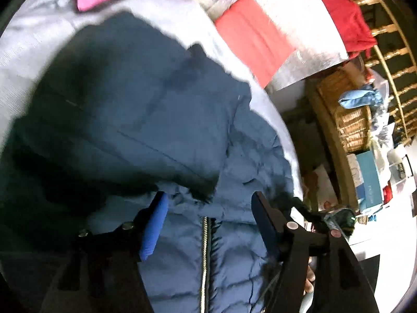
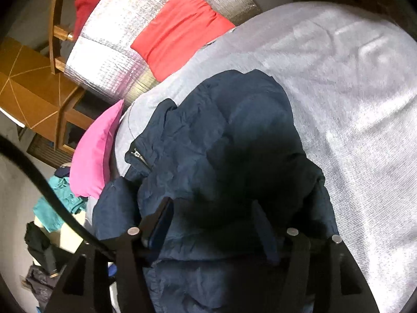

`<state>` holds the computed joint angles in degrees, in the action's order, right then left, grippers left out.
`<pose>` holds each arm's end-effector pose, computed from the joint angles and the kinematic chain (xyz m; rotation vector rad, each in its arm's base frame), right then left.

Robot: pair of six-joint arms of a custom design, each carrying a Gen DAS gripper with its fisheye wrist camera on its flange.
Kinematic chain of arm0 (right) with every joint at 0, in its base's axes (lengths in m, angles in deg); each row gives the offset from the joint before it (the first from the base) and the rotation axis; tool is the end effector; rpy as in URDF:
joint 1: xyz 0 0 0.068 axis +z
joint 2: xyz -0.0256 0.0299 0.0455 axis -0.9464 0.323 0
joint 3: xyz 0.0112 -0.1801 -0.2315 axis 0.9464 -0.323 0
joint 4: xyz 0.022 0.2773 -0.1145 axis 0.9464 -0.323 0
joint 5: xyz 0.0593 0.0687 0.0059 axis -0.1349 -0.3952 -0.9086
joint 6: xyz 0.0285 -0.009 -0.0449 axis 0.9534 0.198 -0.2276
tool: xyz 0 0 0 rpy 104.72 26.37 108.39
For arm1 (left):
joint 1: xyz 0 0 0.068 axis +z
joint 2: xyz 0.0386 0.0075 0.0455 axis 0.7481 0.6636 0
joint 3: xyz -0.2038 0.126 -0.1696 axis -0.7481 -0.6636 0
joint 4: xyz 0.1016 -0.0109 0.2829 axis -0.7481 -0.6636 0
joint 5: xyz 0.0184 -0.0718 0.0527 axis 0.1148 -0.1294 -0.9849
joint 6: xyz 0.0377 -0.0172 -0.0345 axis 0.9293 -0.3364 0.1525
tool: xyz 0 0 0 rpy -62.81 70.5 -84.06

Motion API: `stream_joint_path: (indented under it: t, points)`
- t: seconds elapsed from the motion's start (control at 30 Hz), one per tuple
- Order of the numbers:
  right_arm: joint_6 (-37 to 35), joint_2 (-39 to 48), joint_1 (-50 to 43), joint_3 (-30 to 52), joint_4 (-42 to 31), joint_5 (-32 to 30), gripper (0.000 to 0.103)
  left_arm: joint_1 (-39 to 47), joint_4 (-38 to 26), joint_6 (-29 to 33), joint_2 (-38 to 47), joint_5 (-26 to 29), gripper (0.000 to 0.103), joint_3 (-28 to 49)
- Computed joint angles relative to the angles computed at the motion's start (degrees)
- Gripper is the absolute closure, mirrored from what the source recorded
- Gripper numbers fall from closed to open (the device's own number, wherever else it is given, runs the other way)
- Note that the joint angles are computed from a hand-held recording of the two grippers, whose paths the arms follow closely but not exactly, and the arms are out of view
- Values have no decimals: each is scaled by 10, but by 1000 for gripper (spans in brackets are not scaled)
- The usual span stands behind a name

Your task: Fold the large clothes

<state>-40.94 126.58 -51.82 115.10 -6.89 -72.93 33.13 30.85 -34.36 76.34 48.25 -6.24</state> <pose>0.2365 0.0932 0.1457 0.3556 2.4245 0.8431 0.1621 -0.0571 0.1865 -0.4811 2.3921 -0.9325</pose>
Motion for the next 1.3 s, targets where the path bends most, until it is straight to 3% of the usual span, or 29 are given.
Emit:
stream_joint_path:
  t: [0.1,0.3,0.47,0.57,0.67,0.77,0.97,1.1,1.23,1.3]
  points:
    - [5,2,9,0,3,6,37,107,-63,33,-75,49,28,-6]
    - [2,13,27,6,11,23,37,300,-57,51,-69,134,28,-31]
    - [2,27,37,11,17,31,37,292,26,15,-19,124,28,-44]
    - [2,30,37,11,20,30,37,289,34,16,-27,113,29,-49]
    - [1,32,35,9,24,28,37,273,56,9,-37,91,31,-57]
    - [0,32,35,8,25,28,37,247,85,17,-9,67,50,-49]
    - [-8,28,28,6,23,20,37,125,120,3,8,-15,58,-26]
    - [-16,20,14,2,18,11,37,12,130,9,25,-101,58,5]
    - [-27,2,-11,-6,10,-6,37,-140,136,44,64,-218,58,51]
    - [-31,-14,-27,-12,7,-16,37,-195,139,67,85,-250,56,69]
